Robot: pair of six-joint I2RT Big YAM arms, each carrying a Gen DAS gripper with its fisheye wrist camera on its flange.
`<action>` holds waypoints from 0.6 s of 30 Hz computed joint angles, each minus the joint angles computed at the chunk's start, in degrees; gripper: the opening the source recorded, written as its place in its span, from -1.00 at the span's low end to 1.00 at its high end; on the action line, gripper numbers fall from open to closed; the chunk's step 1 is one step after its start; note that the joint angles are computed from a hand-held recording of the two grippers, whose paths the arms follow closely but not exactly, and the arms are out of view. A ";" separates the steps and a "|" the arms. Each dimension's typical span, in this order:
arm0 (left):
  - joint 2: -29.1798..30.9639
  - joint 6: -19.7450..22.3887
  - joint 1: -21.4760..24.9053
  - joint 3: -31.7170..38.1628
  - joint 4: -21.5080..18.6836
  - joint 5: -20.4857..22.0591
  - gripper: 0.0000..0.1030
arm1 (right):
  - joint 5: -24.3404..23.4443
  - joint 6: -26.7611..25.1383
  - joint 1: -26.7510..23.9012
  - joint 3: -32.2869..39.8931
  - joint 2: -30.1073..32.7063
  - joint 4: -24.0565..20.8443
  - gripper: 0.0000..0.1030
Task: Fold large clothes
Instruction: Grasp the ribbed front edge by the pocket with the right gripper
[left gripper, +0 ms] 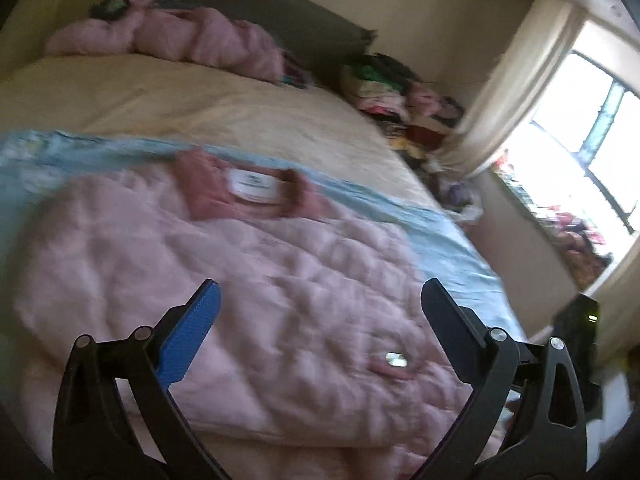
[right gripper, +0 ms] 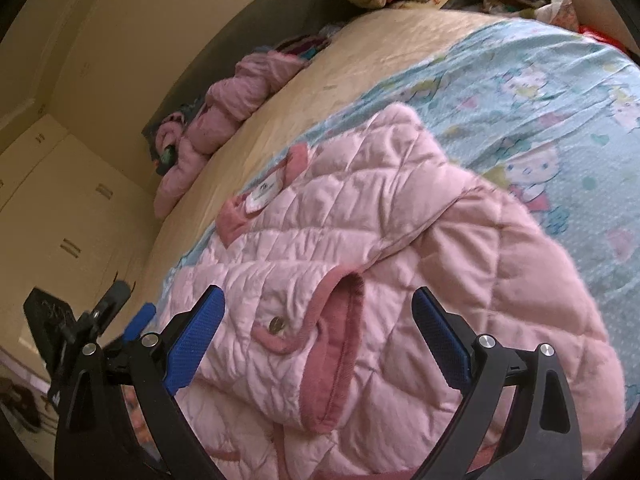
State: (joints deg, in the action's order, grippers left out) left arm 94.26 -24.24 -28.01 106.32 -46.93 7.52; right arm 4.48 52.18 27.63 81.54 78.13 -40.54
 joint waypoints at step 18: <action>-5.81 -9.75 13.25 -5.24 0.24 -7.35 0.82 | -9.70 2.50 -1.50 3.29 9.00 5.24 0.20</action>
